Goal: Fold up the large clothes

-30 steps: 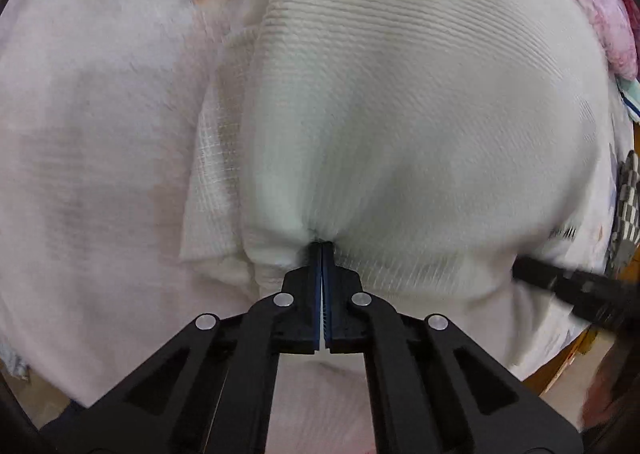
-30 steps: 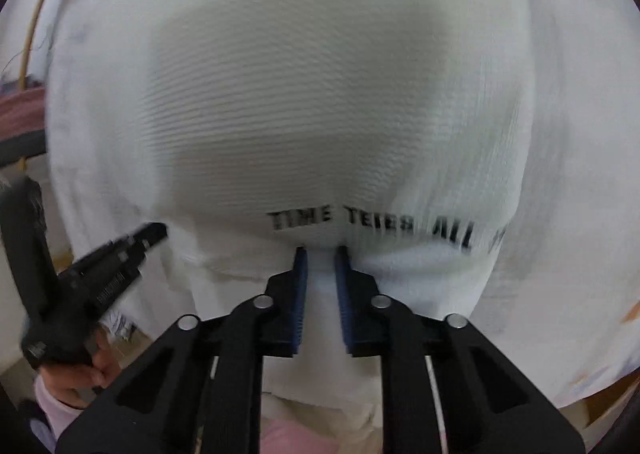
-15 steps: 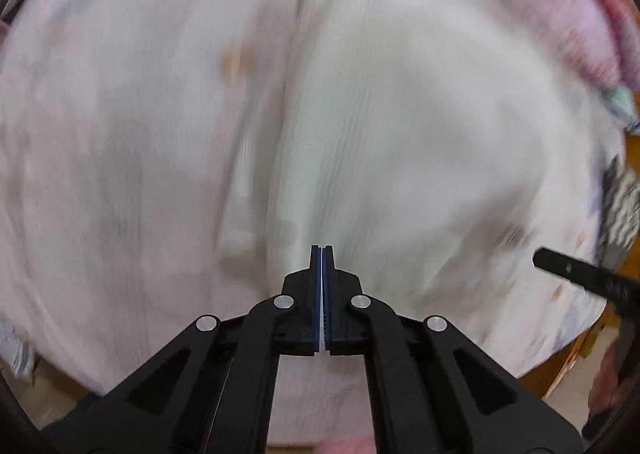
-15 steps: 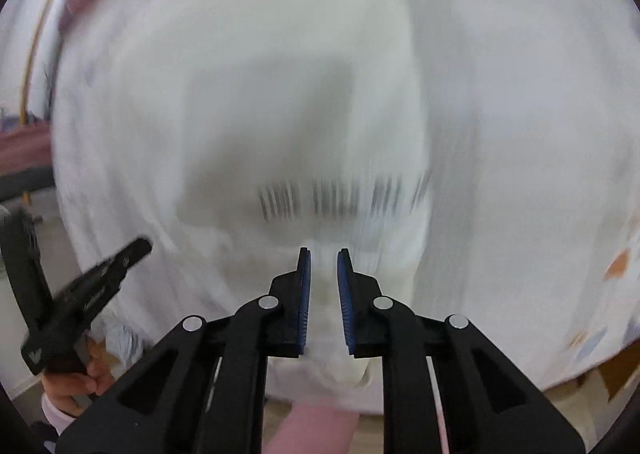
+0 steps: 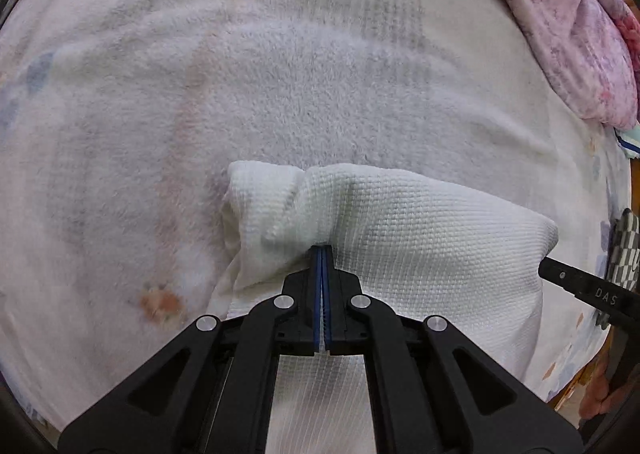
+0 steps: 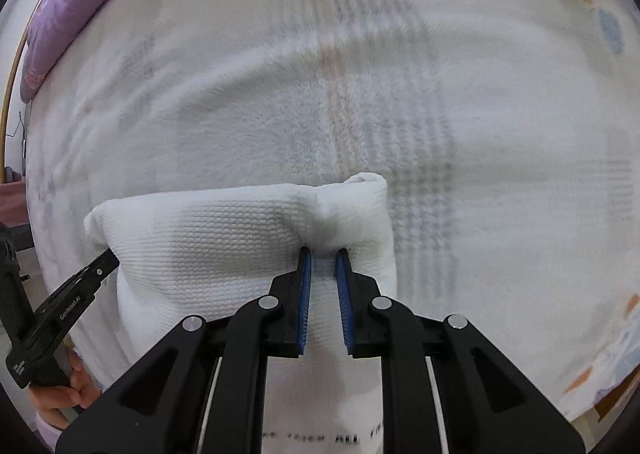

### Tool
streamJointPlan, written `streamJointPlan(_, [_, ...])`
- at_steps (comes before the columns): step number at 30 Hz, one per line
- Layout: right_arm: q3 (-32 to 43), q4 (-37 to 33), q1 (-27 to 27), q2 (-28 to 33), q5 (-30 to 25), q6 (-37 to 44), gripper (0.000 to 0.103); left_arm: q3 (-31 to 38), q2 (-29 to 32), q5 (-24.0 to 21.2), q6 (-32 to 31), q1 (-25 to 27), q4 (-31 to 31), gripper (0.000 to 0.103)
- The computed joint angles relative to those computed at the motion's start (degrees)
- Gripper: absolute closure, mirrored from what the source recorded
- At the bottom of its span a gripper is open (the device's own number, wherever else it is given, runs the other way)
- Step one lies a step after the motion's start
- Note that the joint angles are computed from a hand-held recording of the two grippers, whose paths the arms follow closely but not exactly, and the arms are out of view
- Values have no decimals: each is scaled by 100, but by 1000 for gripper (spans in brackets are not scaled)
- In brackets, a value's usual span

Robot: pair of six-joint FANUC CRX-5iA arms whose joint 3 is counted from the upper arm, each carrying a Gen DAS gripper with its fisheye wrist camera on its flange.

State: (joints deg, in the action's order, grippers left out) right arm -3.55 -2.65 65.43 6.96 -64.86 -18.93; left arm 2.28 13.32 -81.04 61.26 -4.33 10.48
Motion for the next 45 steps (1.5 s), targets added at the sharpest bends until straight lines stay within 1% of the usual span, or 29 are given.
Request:
streamJointPlan(2, [17,19,34,-54,-80,-71,90,46,-33,-62,-34,-14,-83,102])
streamJointPlan(5, [253,75,173,-113,-476,-210,88,120,-227,-112,-43,-96,-291,102])
streamJointPlan(6, [256,138,246,-162,-460,-318,88,63,-352,-169,-68,-37,-263,102])
streamJointPlan(8, [165,309,545,-365,-205,-658,88,-137,-620,-331,-203,114,-164,102])
streamJointPlan(10, [335,176,770,-256,-183,-702,88,-355,-807,-504,-367,184,-290,102])
streamJointPlan(11, [411,0,820,-145,-148,-627,89,-498,-838,-506,-385,154,-526,102])
streamJointPlan(12, [336,-117,872,-34,56,-591,90,-685,-816,-441,-340,196,-582,102])
streamJointPlan(14, [61,0,980,31,383,-887,91,-868,-861,-350,-279,316,-487,103])
streamJointPlan(15, [56,23,1001,-27,364,-1062,89,-844,-944,-404,-262,333,-539,102])
streamJointPlan(17, [157,-7,1086,-175,163,-1086,88,-908,-1195,-480,-362,430,-654,102])
streamJointPlan(18, [197,79,1178,-222,51,-1198,83,-964,-1292,-546,-438,563,-635,101])
streamJointPlan(19, [239,152,1290,-261,-110,-1347,67,-1035,-1362,-575,-501,681,-563,87])
streamJointPlan(20, [240,275,1435,-315,-226,-1530,50,-1143,-1464,-574,-606,857,-453,59])
streamJointPlan(21, [118,448,1547,-399,-128,-1694,25,-1247,-1553,-530,-738,1027,-336,46])
streamJointPlan(22, [-75,707,1725,-537,-17,-1984,18,-1307,-1587,-522,-833,1152,-236,37])
streamJointPlan(24, [-309,1007,1961,-721,-71,-2412,17,-1302,-1508,-621,-903,1403,-72,37])
streamJointPlan(27, [-875,1395,2244,-1083,299,-2950,15,-1203,-1408,-629,-1048,1588,20,33])
streamJointPlan(29, [-1068,1657,2351,-1184,283,-3087,12,-1143,-1343,-626,-1229,1711,88,30])
streamJointPlan(31, [-1142,1765,2318,-1156,341,-2980,9,-1013,-1182,-667,-1419,1818,198,27])
streamJointPlan(33, [-1440,1871,2309,-1303,582,-2967,9,-909,-994,-687,-1507,1833,279,27])
streamJointPlan(34, [-1645,2005,2311,-1384,771,-3059,9,-977,-1014,-641,-1501,1775,321,27])
streamJointPlan(35, [-1799,2078,2369,-1554,789,-3128,9,-1007,-967,-603,-1567,1750,402,27])
streamJointPlan(37, [-2042,2211,2271,-1570,1135,-3165,8,-999,-813,-556,-1595,1607,457,25])
streamJointPlan(38, [-2126,2278,2190,-1537,1334,-3178,8,-956,-695,-553,-1734,1557,433,25])
streamJointPlan(40, [-2531,2780,2215,-1684,1728,-3597,8,-957,-570,-550,-1871,1543,490,23])
streamJointPlan(41, [-2795,3042,2177,-1771,2021,-3784,8,-938,-449,-602,-1945,1553,566,20])
streamJointPlan(43, [-3147,3346,2043,-1865,2594,-3805,8,-984,-338,-619,-2219,1617,749,16])
streamJointPlan(44, [-3389,3679,1966,-1912,2932,-3898,8,-994,-223,-705,-2454,1697,938,14])
streamJointPlan(45, [-3541,3887,1910,-1944,3132,-4011,7,-1009,-142,-785,-2587,1773,1075,12])
